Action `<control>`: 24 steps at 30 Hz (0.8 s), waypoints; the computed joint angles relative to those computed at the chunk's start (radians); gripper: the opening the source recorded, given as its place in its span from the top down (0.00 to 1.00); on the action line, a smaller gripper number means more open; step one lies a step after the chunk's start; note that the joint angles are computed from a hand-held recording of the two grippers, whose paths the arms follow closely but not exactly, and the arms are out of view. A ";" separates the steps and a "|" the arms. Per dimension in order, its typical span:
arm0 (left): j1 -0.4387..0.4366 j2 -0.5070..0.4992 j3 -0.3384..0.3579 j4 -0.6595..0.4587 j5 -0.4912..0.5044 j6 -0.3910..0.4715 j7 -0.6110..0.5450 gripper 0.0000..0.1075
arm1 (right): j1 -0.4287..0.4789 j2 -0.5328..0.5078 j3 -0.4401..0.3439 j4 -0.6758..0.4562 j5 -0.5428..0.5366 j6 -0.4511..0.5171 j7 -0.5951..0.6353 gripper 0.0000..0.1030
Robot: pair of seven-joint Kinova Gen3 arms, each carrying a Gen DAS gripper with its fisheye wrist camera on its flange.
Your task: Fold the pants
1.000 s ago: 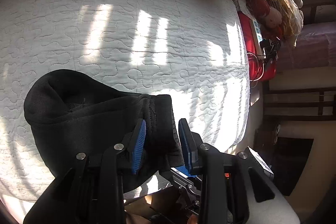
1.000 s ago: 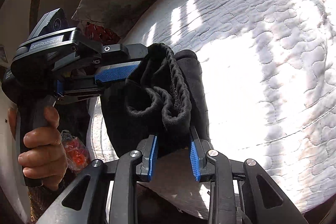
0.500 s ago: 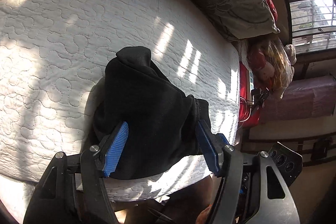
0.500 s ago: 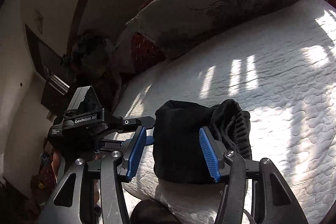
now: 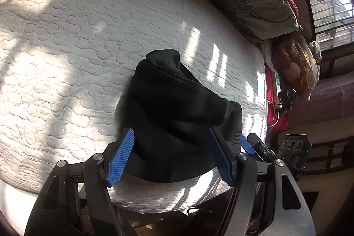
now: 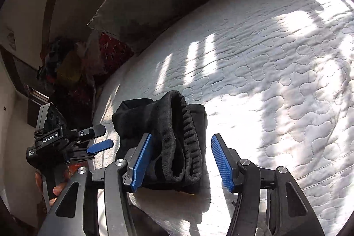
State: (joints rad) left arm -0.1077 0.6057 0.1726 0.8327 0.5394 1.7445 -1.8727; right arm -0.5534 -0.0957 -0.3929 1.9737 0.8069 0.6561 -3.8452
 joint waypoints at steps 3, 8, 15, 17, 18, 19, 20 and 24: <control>-0.005 -0.057 0.004 0.139 -0.042 -0.061 -0.064 0.37 | 0.013 0.017 0.026 -0.008 -0.036 -0.045 0.038 0.34; 0.124 -0.179 -0.078 0.329 -0.192 -0.257 -0.198 0.37 | -0.027 0.078 0.042 -0.035 -0.105 0.020 0.061 0.35; 0.058 -0.185 -0.056 0.281 -0.145 -0.218 -0.233 0.37 | -0.032 0.035 0.073 0.013 -0.082 -0.059 0.038 0.33; 0.055 -0.147 -0.051 0.193 -0.115 -0.187 -0.187 0.37 | -0.015 0.030 0.070 -0.001 -0.079 -0.064 0.061 0.33; 0.060 -0.128 -0.047 0.147 -0.111 -0.172 -0.165 0.37 | -0.010 0.036 0.071 -0.020 -0.096 -0.048 0.098 0.33; 0.070 -0.107 -0.039 0.101 -0.114 -0.164 -0.151 0.37 | -0.007 0.044 0.070 -0.037 -0.098 -0.032 0.119 0.33; 0.088 -0.088 -0.036 0.054 -0.126 -0.155 -0.134 0.37 | -0.005 0.049 0.072 -0.048 -0.096 -0.027 0.135 0.33; 0.168 -0.005 -0.029 -0.117 -0.191 -0.100 -0.073 0.37 | 0.000 0.067 0.092 -0.069 -0.108 -0.039 0.180 0.33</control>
State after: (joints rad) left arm 0.0599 0.6007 0.1433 0.7156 0.3486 1.6448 -1.9461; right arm -0.5532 -0.0283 -0.3006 1.9049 0.6987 0.6172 -3.6649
